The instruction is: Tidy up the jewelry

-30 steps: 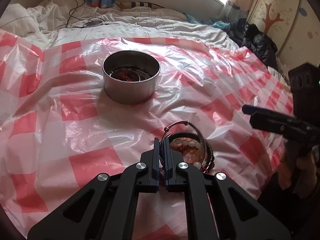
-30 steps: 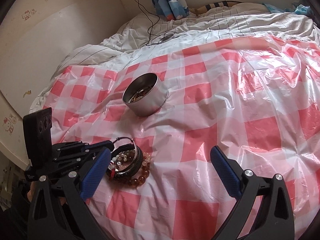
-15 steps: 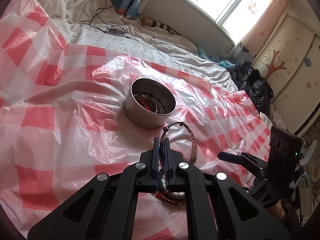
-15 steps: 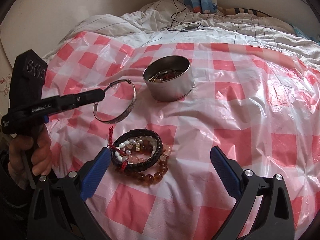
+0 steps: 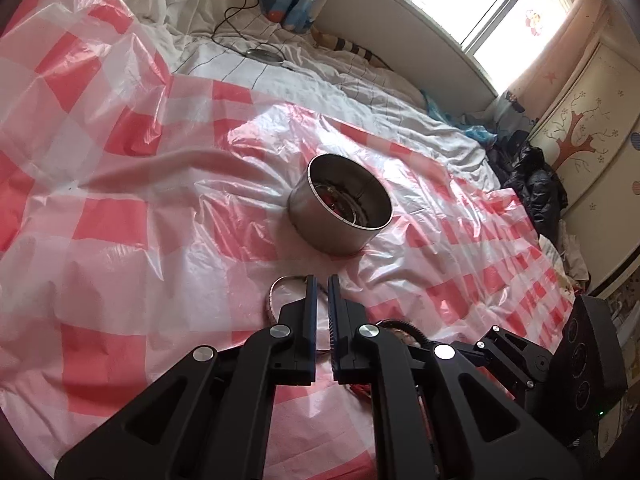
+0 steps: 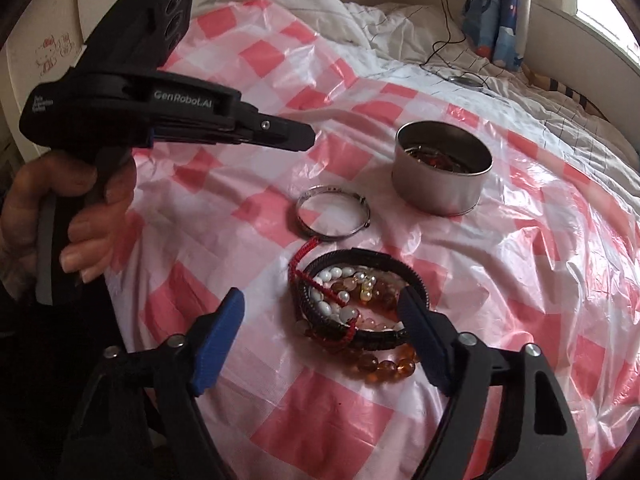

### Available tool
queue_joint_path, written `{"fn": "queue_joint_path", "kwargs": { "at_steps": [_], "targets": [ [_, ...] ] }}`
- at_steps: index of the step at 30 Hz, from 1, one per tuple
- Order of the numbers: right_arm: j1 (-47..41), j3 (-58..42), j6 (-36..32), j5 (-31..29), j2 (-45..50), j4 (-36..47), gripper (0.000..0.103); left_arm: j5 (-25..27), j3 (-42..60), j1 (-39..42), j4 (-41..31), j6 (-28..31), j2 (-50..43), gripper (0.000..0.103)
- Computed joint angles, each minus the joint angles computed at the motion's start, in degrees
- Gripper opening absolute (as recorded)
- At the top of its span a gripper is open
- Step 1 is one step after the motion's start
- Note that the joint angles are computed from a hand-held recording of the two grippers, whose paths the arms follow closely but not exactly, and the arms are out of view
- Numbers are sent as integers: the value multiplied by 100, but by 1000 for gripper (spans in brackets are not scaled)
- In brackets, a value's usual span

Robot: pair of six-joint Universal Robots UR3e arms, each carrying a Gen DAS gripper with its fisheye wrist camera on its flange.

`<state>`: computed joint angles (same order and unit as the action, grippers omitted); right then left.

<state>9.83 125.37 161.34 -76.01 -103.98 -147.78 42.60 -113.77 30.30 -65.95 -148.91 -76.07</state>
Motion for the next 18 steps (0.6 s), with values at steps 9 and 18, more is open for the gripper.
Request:
{"fn": "queue_joint_path", "kwargs": {
  "at_steps": [9, 18],
  "targets": [
    [-279, 88, -61, 208, -133, 208, 33, 1217, 198, -715, 1125, -755, -735, 14],
    [-445, 205, -196, 614, -313, 293, 16, 2714, 646, -1884, 2138, -933, -1615, 8]
  ]
}}
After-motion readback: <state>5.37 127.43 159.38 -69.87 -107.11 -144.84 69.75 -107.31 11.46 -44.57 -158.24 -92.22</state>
